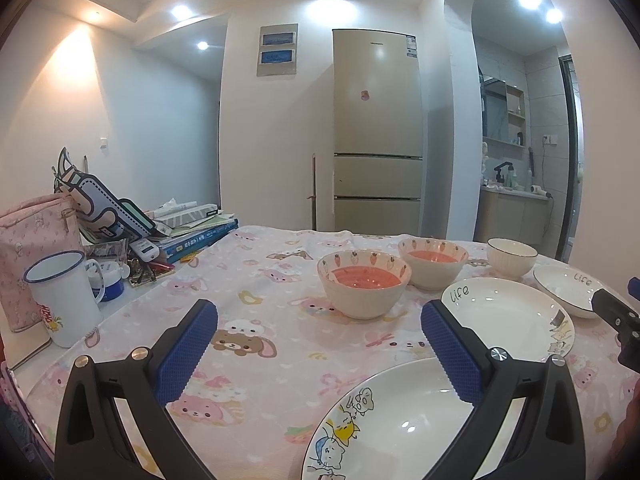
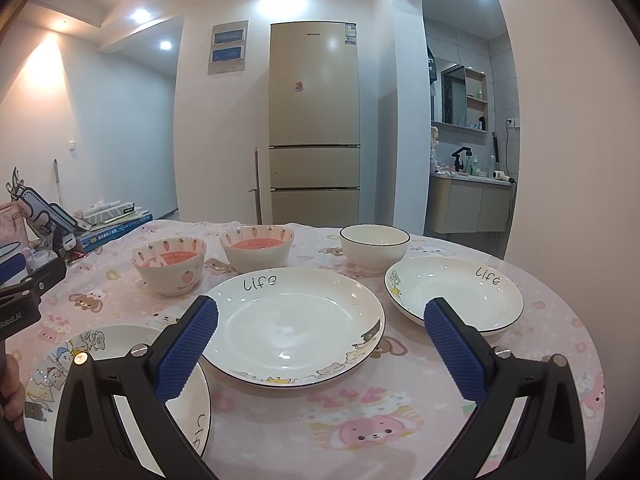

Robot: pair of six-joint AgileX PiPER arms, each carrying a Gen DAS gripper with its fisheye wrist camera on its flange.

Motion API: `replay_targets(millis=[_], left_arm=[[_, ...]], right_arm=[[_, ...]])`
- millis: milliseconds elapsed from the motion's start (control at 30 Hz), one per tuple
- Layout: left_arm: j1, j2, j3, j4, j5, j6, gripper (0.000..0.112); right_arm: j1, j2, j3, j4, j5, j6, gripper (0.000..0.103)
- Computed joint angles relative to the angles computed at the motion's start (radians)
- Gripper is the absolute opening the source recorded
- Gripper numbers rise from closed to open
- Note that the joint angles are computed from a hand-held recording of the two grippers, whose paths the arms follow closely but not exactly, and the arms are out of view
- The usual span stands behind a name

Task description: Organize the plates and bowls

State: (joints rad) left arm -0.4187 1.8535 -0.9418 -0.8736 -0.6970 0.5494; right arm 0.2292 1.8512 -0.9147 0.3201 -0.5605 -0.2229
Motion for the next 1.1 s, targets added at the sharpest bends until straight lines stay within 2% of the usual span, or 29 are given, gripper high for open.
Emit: replay_targets(millis=[633, 733, 800, 867, 933, 1000, 1067, 1100], left_arm=[[-0.006, 0.001, 0.001, -0.007, -0.004, 0.004, 0.103], [-0.018, 0.003, -0.014, -0.085, -0.009, 0.064, 0.103], [-0.010, -0.014, 0.019, -0.002, -0.009, -0.005, 0.103], [-0.027, -0.022, 0.039, 0.000, -0.043, 0.001, 0.103], [-0.054, -0.031, 0.040, -0.060, -0.053, 0.079, 0.103], [-0.083, -0.044, 0.058, -0.086, -0.082, 0.112, 0.103], [-0.117, -0.052, 0.096, -0.083, -0.156, 0.095, 0.103], [-0.135, -0.060, 0.104, -0.115, -0.180, 0.115, 0.103]], right_arm=[[-0.003, -0.003, 0.003, -0.005, 0.005, 0.005, 0.103], [-0.002, -0.003, 0.004, 0.002, 0.002, 0.000, 0.103], [0.000, -0.005, 0.008, 0.012, -0.006, -0.007, 0.103], [0.002, -0.011, 0.016, 0.024, -0.008, -0.014, 0.103], [0.008, -0.021, 0.041, 0.031, -0.041, -0.012, 0.103], [0.013, -0.036, 0.087, -0.009, -0.115, 0.027, 0.103], [0.018, -0.056, 0.142, -0.063, -0.204, 0.055, 0.103], [0.031, -0.071, 0.151, -0.039, -0.206, 0.024, 0.103]])
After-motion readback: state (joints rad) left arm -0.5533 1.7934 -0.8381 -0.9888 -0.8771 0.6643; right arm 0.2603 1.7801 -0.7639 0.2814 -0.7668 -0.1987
